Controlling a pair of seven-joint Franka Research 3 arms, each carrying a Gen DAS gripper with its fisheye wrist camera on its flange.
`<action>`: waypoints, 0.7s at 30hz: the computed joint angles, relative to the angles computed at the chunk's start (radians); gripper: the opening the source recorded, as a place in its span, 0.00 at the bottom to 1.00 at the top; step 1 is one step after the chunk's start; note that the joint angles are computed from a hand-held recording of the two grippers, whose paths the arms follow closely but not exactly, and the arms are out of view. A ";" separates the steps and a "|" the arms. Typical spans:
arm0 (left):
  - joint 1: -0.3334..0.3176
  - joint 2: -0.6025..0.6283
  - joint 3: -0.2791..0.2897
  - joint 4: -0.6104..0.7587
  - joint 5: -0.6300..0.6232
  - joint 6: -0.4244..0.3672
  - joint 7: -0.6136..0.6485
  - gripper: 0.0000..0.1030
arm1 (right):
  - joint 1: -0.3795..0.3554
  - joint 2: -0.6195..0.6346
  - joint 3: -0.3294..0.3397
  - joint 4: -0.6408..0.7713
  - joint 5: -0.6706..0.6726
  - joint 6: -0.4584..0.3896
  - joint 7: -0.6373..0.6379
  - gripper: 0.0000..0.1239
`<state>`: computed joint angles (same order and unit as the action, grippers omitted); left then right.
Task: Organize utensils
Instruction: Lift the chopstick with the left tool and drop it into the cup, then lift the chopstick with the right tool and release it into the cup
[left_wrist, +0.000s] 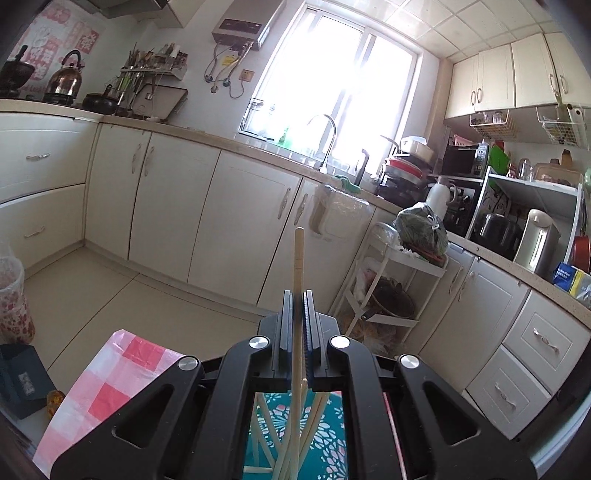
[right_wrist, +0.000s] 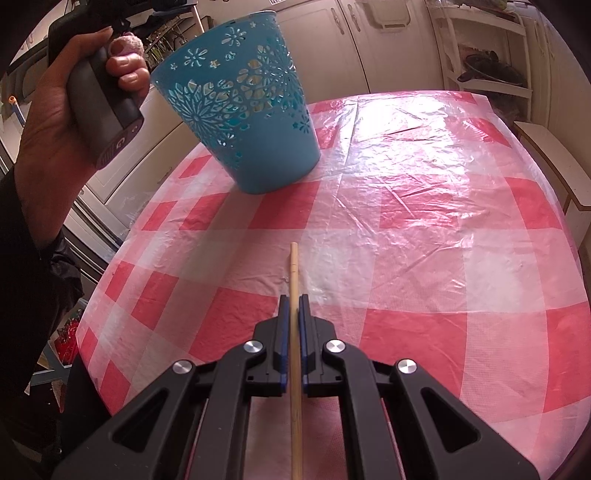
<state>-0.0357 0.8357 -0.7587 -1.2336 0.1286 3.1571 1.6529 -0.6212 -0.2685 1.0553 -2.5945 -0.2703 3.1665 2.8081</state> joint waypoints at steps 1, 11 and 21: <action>-0.002 -0.012 0.013 -0.011 0.005 -0.014 0.001 0.05 | 0.000 0.000 0.000 0.000 0.000 0.000 0.000 0.04; 0.078 -0.292 0.132 -0.402 0.015 0.125 -0.039 0.61 | -0.003 -0.001 0.000 0.007 -0.017 -0.014 0.008 0.04; 0.295 -0.437 0.122 -0.704 0.113 0.041 -0.188 0.83 | 0.165 0.045 -0.150 0.070 -0.072 -0.187 -0.053 0.07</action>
<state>0.2596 0.3992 -0.6371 -1.9375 0.2414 3.1981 1.4654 -0.4560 -0.2234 0.9053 -2.5242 -0.3422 2.9790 2.7548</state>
